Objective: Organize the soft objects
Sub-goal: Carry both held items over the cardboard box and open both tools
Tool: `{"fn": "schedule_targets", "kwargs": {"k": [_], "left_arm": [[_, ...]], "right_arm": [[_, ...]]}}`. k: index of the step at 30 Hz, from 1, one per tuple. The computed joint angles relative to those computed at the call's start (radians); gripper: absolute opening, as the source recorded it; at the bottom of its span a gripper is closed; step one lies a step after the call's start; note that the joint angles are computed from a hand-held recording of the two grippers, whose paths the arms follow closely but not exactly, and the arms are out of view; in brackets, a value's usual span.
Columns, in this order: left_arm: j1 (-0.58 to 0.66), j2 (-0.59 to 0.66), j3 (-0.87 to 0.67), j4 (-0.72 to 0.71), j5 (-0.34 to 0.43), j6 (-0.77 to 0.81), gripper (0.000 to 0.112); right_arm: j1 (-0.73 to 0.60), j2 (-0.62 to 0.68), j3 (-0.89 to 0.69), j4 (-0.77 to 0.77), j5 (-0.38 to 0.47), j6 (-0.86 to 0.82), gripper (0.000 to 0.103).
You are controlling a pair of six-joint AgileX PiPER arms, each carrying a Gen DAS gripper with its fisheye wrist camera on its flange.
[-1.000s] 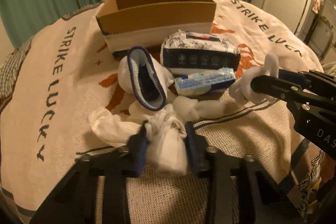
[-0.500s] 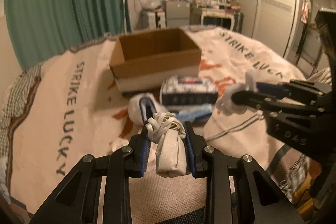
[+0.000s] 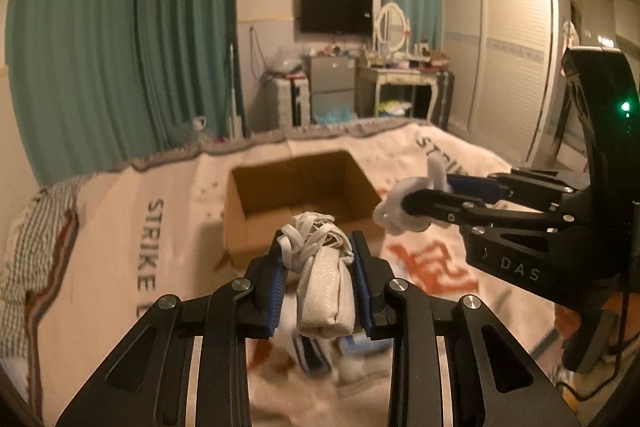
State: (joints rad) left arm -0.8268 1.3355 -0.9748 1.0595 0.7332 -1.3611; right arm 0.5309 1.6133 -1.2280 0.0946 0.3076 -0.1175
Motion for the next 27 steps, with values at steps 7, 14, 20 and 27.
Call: {"fn": "schedule_targets", "kwargs": {"k": [7,14,20,27], "left_arm": [[0.223,0.19,-0.181,-0.071,-0.155,0.172,0.029],[0.392,0.429,-0.367,-0.245,-0.296,0.378,0.029],[0.433,0.583,-0.497,-0.301,-0.229,0.427,0.033],[0.429,0.561,-0.479,-0.23,-0.232,0.36,0.069]], "right_arm": [[-0.062,0.254,-0.379,0.154,0.164,-0.157,0.028],[-0.101,0.588,-0.82,0.135,0.346,-0.113,0.028],[-0.117,0.847,-1.185,0.117,0.517,-0.074,0.029],[-0.129,0.915,-1.305,0.047,0.559,-0.009,0.057]]}}
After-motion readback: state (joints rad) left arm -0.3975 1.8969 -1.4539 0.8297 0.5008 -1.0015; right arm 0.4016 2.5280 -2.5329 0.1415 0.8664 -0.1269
